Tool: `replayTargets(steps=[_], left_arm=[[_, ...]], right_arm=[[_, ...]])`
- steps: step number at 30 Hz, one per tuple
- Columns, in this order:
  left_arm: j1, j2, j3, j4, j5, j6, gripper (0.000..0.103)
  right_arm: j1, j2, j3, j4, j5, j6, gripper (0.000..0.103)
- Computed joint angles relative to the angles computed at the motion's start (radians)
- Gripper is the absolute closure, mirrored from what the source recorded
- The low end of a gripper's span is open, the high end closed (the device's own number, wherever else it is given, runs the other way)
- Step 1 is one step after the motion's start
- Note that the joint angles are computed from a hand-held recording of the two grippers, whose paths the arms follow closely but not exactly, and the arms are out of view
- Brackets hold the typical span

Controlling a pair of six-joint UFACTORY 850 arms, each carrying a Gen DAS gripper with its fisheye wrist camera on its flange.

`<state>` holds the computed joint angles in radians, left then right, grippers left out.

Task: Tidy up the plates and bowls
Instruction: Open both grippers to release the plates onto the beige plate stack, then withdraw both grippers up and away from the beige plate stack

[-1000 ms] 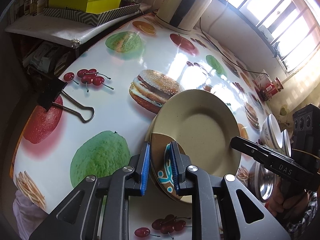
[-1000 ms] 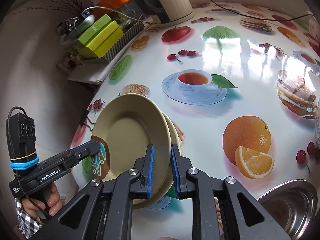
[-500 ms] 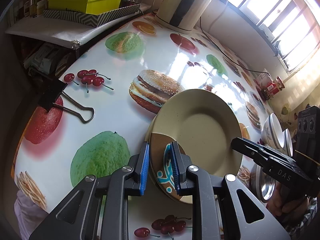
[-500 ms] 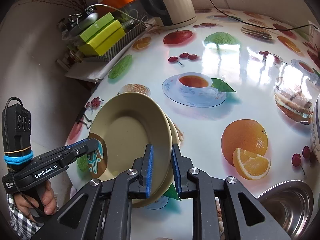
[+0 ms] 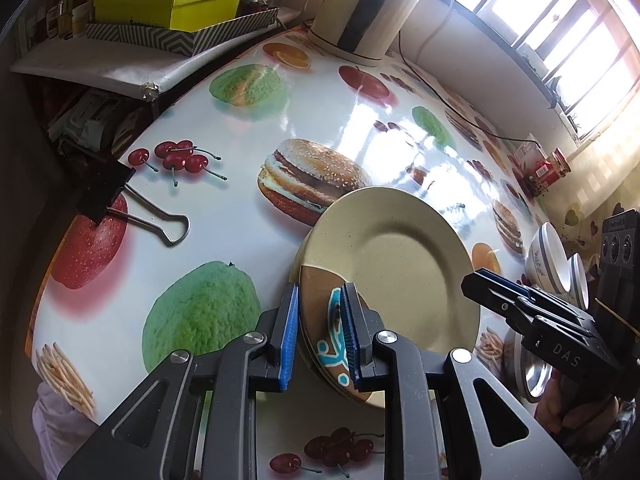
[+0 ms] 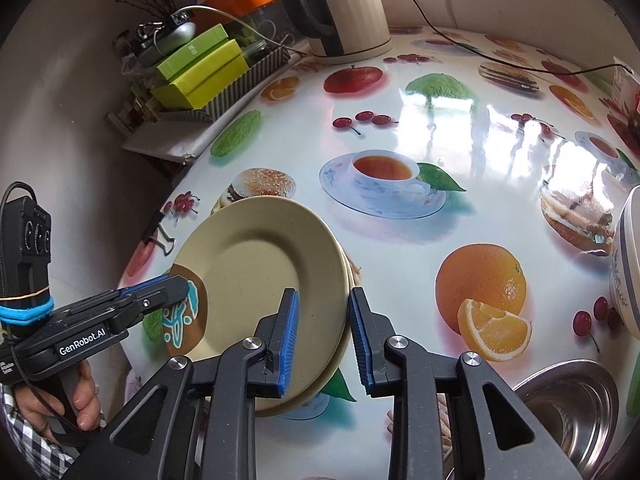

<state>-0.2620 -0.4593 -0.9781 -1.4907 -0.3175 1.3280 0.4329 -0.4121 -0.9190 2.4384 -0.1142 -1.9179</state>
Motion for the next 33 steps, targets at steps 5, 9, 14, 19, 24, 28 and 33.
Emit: replayTargets(steps=[5,9,14,19,24,28,33], left_arm=[[-0.009,0.002,0.0,0.002,0.025,0.017,0.081],[-0.019,0.007,0.005,-0.03,0.058,0.067,0.078],[-0.024,0.003,0.006,-0.048,0.074,0.097,0.068],[-0.023,0.004,0.018,-0.109,0.067,0.17,0.061],[-0.016,-0.004,0.019,-0.147,0.041,0.202,0.059],[-0.021,-0.005,0.017,-0.164,0.045,0.227,0.059],[-0.016,-0.016,0.009,-0.151,0.015,0.21,0.058]], right_arm=[[0.004,-0.001,0.001,0.028,-0.004,-0.02,0.071],[0.01,-0.004,0.002,0.131,0.008,-0.112,0.062],[0.009,-0.005,0.011,0.198,0.0,-0.159,0.061],[0.006,-0.01,0.018,0.207,-0.018,-0.149,0.052],[0.005,-0.02,0.014,0.116,-0.026,-0.059,0.052],[0.003,-0.029,0.007,0.064,-0.031,-0.008,0.052],[0.0,-0.04,-0.001,-0.022,-0.044,0.073,0.052]])
